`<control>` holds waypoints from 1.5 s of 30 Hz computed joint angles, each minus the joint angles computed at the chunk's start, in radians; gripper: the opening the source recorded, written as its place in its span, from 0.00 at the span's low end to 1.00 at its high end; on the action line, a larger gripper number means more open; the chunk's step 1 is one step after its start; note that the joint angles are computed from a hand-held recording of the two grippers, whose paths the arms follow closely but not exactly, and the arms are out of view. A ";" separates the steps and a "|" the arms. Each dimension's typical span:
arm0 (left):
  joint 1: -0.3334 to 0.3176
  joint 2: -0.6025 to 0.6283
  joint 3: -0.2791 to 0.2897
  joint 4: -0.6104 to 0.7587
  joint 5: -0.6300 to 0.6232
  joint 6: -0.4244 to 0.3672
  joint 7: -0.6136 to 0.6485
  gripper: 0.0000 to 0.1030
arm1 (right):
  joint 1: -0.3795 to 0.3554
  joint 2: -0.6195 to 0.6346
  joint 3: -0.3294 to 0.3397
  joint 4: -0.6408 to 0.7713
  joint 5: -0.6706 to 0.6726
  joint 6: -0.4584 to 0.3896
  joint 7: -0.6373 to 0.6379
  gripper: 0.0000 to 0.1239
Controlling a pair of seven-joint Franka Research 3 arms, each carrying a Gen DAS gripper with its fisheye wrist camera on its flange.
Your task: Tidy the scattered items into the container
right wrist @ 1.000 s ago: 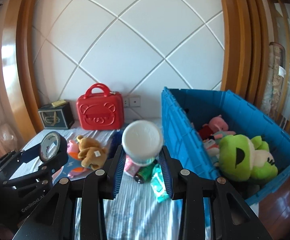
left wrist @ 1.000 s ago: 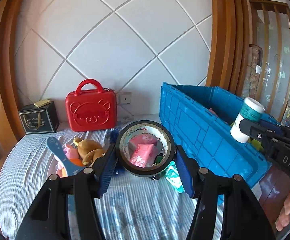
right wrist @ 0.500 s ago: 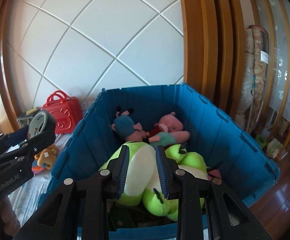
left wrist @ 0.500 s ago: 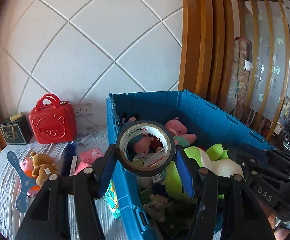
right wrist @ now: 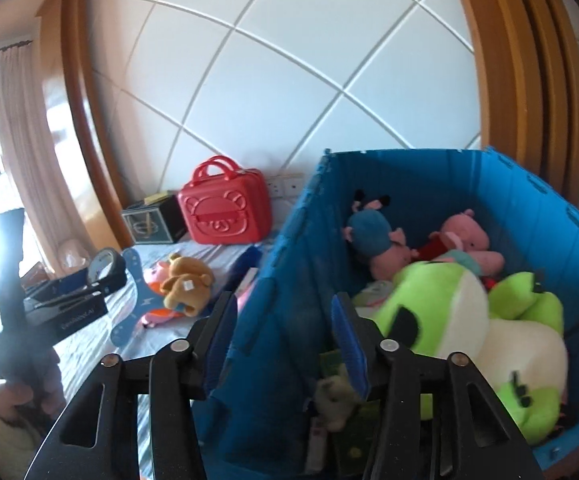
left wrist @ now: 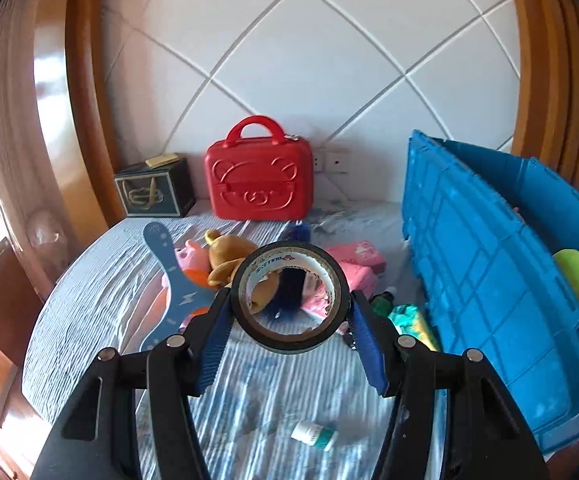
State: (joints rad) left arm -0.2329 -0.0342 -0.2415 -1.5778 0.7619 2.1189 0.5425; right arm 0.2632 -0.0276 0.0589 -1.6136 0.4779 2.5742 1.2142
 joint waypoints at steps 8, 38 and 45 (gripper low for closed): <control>0.105 -0.140 0.090 -0.338 -0.240 0.223 0.243 0.55 | 0.142 0.132 0.076 0.090 -0.317 0.031 0.337 0.51; 0.149 -0.086 0.100 -0.542 -0.515 0.336 0.545 0.55 | 0.282 0.460 0.009 0.166 -0.493 -0.260 0.673 0.21; 0.161 -0.086 0.109 -0.537 -0.525 0.375 0.598 0.55 | 0.303 0.437 -0.010 0.157 -0.542 -0.206 0.776 0.65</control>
